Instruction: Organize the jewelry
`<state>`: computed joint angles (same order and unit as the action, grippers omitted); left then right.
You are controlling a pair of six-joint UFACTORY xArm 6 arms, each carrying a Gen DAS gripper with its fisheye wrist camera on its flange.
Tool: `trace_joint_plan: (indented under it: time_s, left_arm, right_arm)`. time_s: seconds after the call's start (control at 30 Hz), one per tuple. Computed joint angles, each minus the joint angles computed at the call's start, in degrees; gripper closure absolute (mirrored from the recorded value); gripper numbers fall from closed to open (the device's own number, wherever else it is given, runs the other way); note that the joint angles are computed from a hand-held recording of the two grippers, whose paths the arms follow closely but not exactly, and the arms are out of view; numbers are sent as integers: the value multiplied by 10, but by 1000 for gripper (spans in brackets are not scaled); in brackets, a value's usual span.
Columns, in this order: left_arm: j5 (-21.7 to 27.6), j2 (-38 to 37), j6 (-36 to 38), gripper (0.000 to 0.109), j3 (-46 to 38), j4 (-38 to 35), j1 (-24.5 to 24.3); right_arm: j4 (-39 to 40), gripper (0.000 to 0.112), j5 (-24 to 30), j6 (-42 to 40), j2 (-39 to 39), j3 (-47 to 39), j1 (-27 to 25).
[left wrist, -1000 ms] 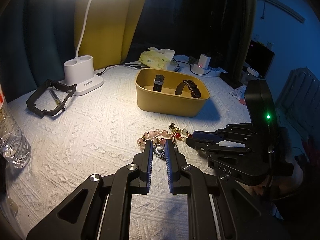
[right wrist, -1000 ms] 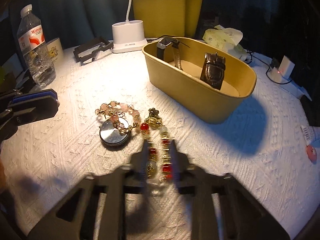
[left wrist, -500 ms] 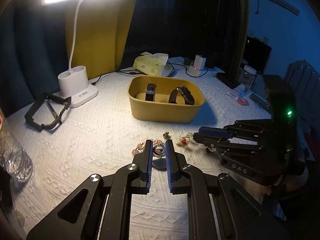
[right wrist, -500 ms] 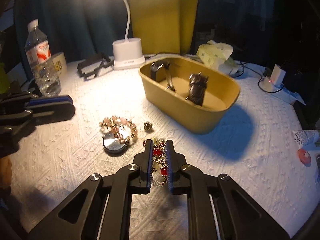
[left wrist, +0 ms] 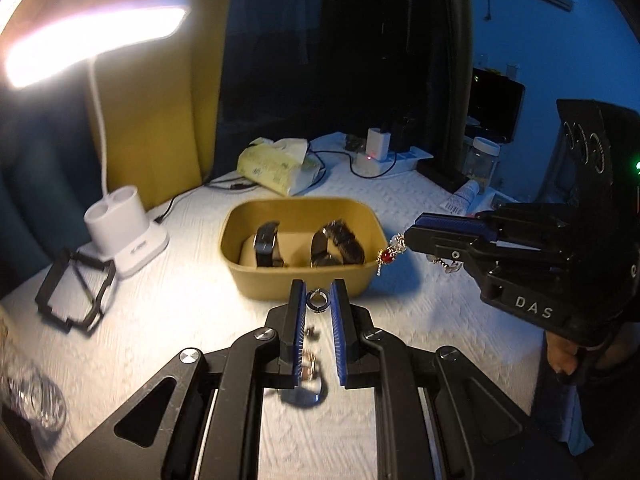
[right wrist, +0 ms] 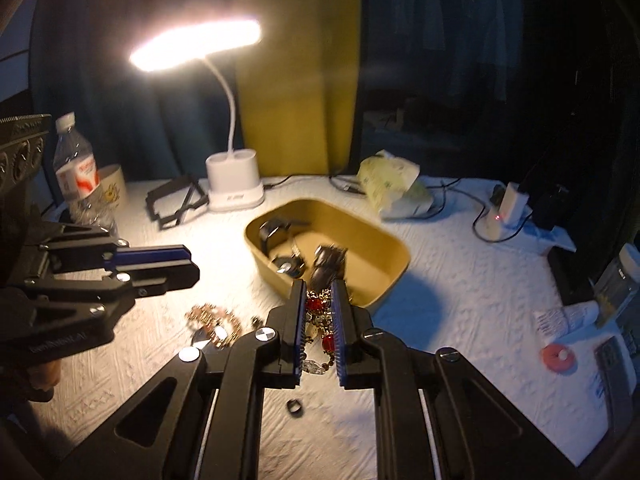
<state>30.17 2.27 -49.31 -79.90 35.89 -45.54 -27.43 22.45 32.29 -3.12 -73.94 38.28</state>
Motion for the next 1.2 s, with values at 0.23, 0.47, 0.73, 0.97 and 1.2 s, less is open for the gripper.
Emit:
trace_joint_plan:
  time_s: [0.23, 0.47, 0.73, 0.97, 1.2]
  left_arm:
    - [-19, 60, 29, 94, -65, -32, 20]
    - [-25, 124, 80, 94, -129, -93, 37]
    - [-25, 158, 120, 94, -163, -152, 48]
    - [-27, 152, 122, 93, -155, -154, 50]
    - [-42, 120, 120, 76, -115, -156, 49]
  right_arm:
    - [17, 100, -18, -15, 28, -26, -25]
    - [56, 100, -32, -46, 78, -69, -44]
    - [94, 100, -31, -64, 128, -118, -52]
    - [113, 86, -3, -69, 157, -153, -51]
    - [59, 31, 5, -6, 144, -143, -49]
